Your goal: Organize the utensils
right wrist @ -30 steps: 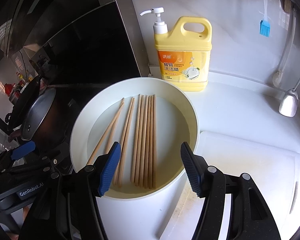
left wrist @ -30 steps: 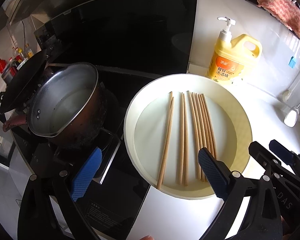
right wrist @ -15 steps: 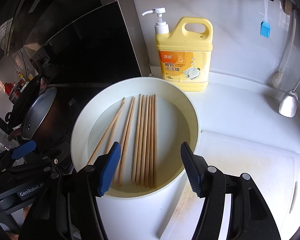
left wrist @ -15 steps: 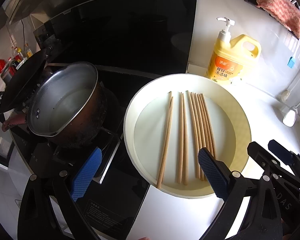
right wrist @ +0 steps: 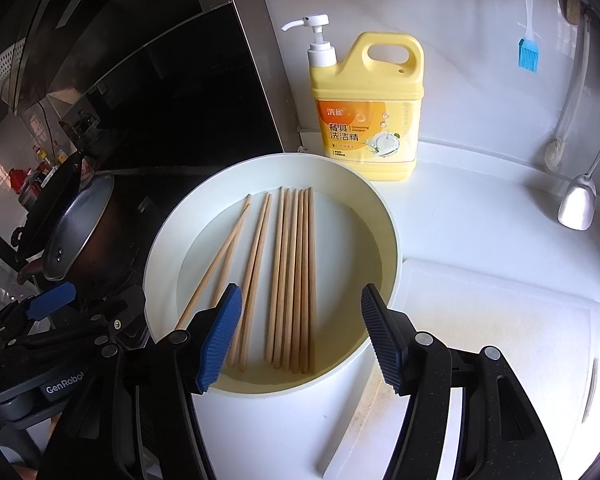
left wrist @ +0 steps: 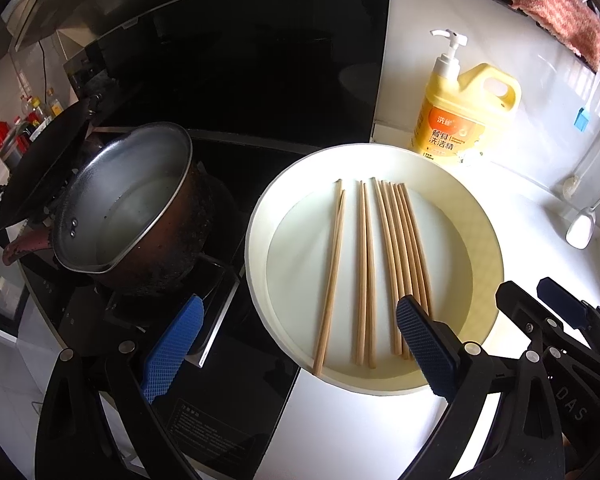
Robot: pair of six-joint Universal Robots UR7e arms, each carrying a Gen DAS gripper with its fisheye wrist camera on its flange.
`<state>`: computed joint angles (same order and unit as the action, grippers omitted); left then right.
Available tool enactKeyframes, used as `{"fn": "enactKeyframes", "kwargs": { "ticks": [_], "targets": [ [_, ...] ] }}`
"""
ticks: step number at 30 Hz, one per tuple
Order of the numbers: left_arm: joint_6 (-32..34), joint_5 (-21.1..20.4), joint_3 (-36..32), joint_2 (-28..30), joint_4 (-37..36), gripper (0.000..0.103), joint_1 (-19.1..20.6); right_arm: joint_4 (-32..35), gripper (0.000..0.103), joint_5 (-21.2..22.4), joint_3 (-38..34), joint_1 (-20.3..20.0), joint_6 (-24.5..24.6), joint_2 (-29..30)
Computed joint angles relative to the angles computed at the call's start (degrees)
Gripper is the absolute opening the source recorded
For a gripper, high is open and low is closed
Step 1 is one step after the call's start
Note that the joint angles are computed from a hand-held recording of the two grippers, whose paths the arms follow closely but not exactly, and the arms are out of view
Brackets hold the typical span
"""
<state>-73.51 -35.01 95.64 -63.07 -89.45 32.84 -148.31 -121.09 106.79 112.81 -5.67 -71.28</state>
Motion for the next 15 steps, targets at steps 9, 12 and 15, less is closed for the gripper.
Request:
{"fn": "enactKeyframes", "kwargs": {
  "ticks": [9,12,15],
  "targets": [
    [-0.5,0.0,-0.3,0.0,0.6,0.095,0.1,-0.2,0.060,0.2,0.2,-0.2,0.3,-0.1],
    [-0.5,-0.1,-0.5,0.1,0.7,0.095,0.3,-0.2,0.060,0.2,0.2,-0.2,0.3,-0.1],
    [-0.9,-0.1,-0.6,0.2,1.1,0.095,0.4,-0.2,0.060,0.2,0.1,-0.4,0.4,-0.1]
  ]
}}
